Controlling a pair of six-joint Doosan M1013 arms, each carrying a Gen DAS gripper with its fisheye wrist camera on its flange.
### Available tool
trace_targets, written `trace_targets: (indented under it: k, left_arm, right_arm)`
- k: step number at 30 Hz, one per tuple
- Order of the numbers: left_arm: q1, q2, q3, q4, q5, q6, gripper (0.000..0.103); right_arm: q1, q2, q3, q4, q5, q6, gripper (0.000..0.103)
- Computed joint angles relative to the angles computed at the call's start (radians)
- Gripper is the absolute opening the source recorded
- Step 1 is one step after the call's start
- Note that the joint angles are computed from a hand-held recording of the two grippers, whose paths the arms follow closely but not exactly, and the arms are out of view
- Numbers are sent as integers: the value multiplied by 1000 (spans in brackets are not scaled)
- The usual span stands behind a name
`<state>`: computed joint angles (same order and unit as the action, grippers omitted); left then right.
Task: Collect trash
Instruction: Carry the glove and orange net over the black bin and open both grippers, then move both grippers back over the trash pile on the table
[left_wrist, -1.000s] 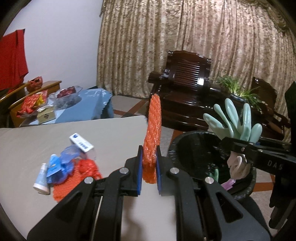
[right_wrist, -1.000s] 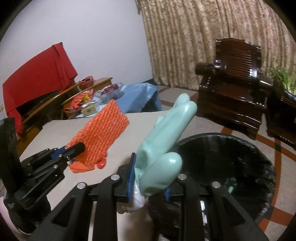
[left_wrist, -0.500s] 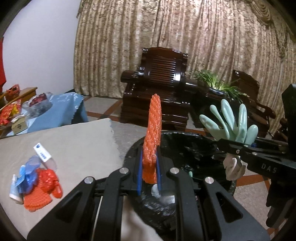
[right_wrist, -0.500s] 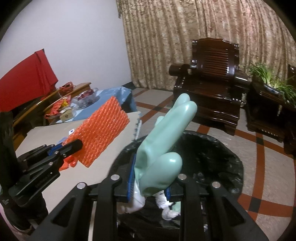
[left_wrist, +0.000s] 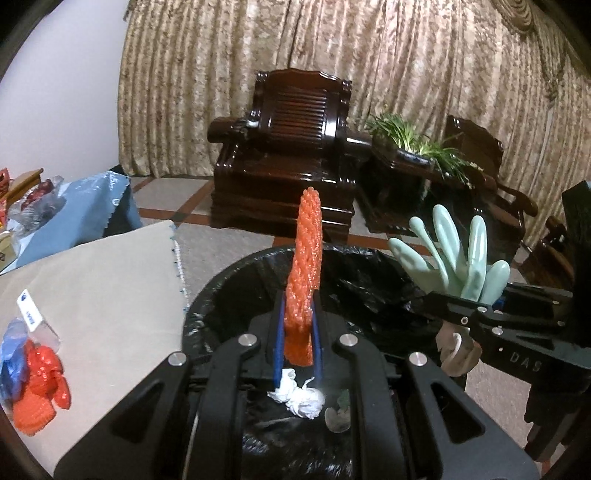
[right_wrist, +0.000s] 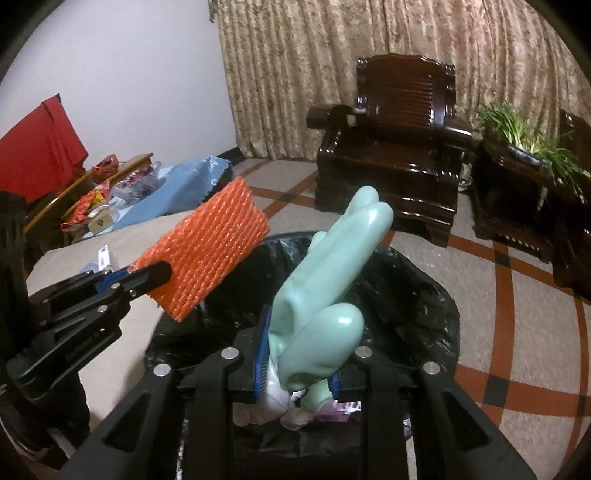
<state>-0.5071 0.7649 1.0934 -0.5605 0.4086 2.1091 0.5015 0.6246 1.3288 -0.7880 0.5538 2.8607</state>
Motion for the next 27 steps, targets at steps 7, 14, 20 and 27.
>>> trace_targets:
  k: [7,14,20,27]
  left_arm:
    - [-1,22,-23,1,10,-12,42]
    - [11,11,-9,-19,3,-23,60]
    - [27,-35,55,66,-82,-116,83]
    - [58,-101,144,364,-174,-417,90]
  right_arm:
    - [-9,5,8,10,17,-16,37]
    - [3,0,17,-78,52,56,83]
    - [24,-6,17,-158,73,135,97]
    - [43,6,-20,-159,29,127,97]
